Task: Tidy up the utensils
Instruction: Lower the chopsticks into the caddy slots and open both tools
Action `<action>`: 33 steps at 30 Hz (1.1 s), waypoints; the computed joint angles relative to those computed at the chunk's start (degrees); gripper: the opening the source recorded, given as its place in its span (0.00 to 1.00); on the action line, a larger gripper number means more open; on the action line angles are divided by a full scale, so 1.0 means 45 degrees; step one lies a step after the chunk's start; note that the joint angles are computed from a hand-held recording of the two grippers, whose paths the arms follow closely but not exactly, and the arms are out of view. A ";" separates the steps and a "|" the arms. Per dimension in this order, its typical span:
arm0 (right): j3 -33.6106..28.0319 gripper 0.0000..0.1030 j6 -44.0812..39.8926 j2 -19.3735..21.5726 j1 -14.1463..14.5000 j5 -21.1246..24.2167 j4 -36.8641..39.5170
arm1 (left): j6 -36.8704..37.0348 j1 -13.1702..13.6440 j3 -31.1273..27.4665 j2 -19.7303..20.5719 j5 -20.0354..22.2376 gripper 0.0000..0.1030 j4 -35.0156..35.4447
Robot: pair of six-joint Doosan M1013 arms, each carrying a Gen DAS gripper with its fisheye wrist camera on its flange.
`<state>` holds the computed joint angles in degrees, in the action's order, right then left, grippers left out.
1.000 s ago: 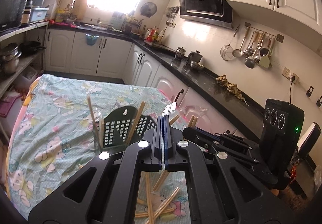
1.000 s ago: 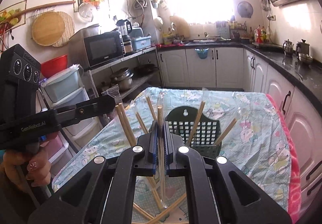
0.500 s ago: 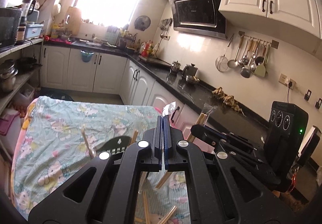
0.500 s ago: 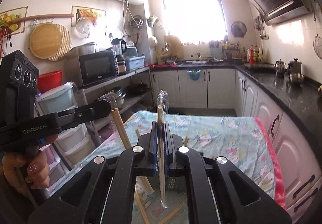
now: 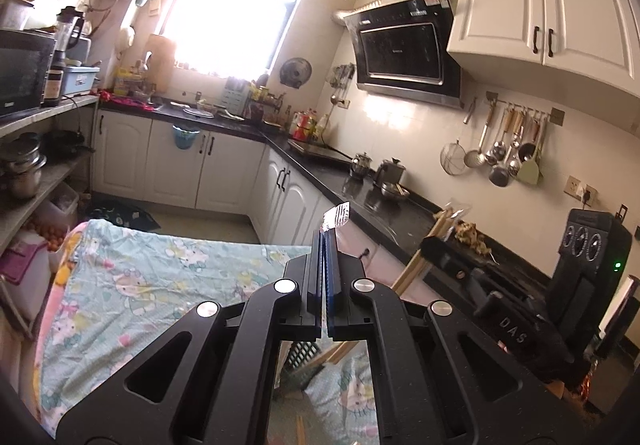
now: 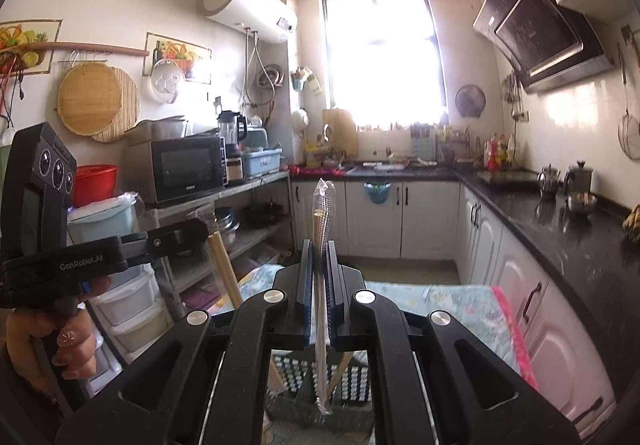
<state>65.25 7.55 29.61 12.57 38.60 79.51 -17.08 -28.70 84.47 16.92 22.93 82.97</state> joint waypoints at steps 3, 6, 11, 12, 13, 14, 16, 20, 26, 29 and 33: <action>-0.0149 0.06 -0.0398 0.0072 0.0048 -0.0303 0.0318 | -0.0209 0.0060 -0.0039 0.0033 0.0162 0.00 0.0138; -0.0206 0.06 -0.0901 0.0133 0.0091 -0.0546 0.0707 | -0.0397 0.0124 -0.0067 0.0091 0.0314 0.00 0.0192; -0.0431 0.06 -0.1104 0.0378 0.0148 -0.0763 0.0856 | -0.0408 0.0254 -0.0130 0.0253 0.0508 0.00 -0.0027; -0.0493 0.06 -0.0955 0.0443 0.0170 -0.0815 0.0693 | -0.0381 0.0288 -0.0137 0.0278 0.0492 0.00 -0.0113; -0.0577 0.06 -0.0737 0.0522 0.0181 -0.0816 0.0486 | -0.0294 0.0328 -0.0161 0.0323 0.0459 0.00 -0.0297; -0.0621 0.06 -0.0614 0.0579 0.0201 -0.0879 0.0361 | -0.0167 0.0351 -0.0190 0.0371 0.0470 0.00 -0.0474; -0.0703 0.06 -0.0492 0.0695 0.0235 -0.0925 0.0191 | 0.0009 0.0388 -0.0212 0.0449 0.0495 0.00 -0.0663; -0.0781 0.06 -0.0274 0.0859 0.0341 -0.1083 -0.0112 | 0.0497 0.0432 -0.0290 0.0624 0.0515 0.00 -0.1202; -0.1030 0.06 0.0443 0.1171 0.0383 -0.1063 -0.0845 | 0.1277 0.0506 -0.0346 0.0879 0.0486 0.00 -0.2084; -0.1093 0.06 0.0703 0.1289 0.0404 -0.1086 -0.1079 | 0.1494 0.0549 -0.0327 0.0991 0.0428 0.00 -0.2344; -0.1098 0.06 0.0870 0.1412 0.0425 -0.1119 -0.1219 | 0.1632 0.0536 -0.0333 0.1115 0.0451 0.00 -0.2404</action>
